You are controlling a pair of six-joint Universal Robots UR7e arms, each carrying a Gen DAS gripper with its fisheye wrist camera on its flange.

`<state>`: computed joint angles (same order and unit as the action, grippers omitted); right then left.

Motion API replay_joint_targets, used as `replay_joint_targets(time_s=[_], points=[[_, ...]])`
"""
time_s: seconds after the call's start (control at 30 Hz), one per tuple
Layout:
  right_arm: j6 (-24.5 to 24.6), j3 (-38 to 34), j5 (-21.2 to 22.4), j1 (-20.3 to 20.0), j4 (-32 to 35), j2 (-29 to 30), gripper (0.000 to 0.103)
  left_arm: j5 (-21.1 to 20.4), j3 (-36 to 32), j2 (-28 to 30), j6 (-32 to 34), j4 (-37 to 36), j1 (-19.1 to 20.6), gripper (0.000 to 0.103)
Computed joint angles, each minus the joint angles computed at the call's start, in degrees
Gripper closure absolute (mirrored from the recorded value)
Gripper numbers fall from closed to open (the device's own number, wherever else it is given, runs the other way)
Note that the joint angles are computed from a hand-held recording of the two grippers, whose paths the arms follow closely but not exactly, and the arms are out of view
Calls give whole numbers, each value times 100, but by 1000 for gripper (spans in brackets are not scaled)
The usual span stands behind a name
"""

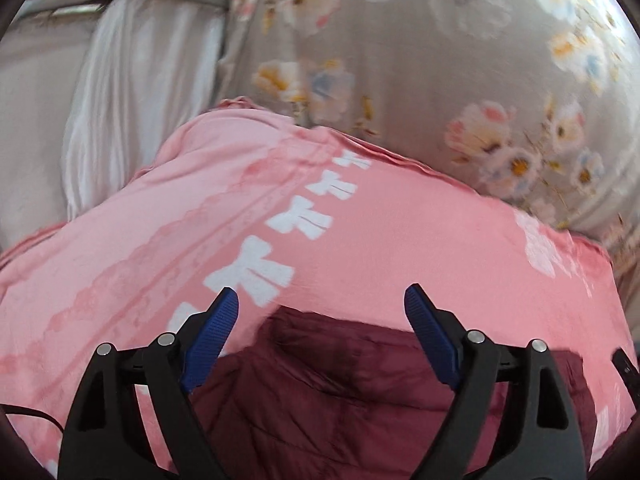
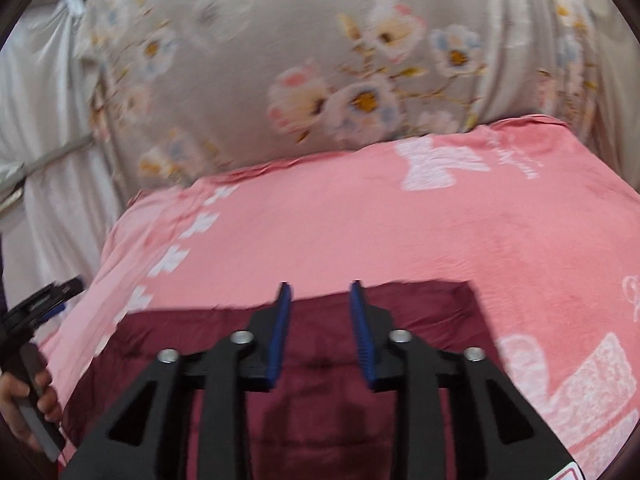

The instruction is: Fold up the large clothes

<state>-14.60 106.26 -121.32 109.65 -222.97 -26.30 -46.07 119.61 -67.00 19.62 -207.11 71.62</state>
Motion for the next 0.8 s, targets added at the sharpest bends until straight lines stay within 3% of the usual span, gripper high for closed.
replay_joint_targets(time_s=[0.07,0.17,0.37,0.6,0.8], points=[[-92,-136,46,72,192,207,93,26,67,167,56,148,-116,28],[-86,-341,68,90,511,427,100,-14,39,472,-74,458,-105,37],[-19,-689,-25,-8,1084,651,101,114,-194,998,-125,563,51,39],[265,-816,93,-271,1475,722,102,123,-376,1159,-310,755,270,39],[302,-947,39,-335,1646,844,103,152,-449,1367,-109,502,334,38]])
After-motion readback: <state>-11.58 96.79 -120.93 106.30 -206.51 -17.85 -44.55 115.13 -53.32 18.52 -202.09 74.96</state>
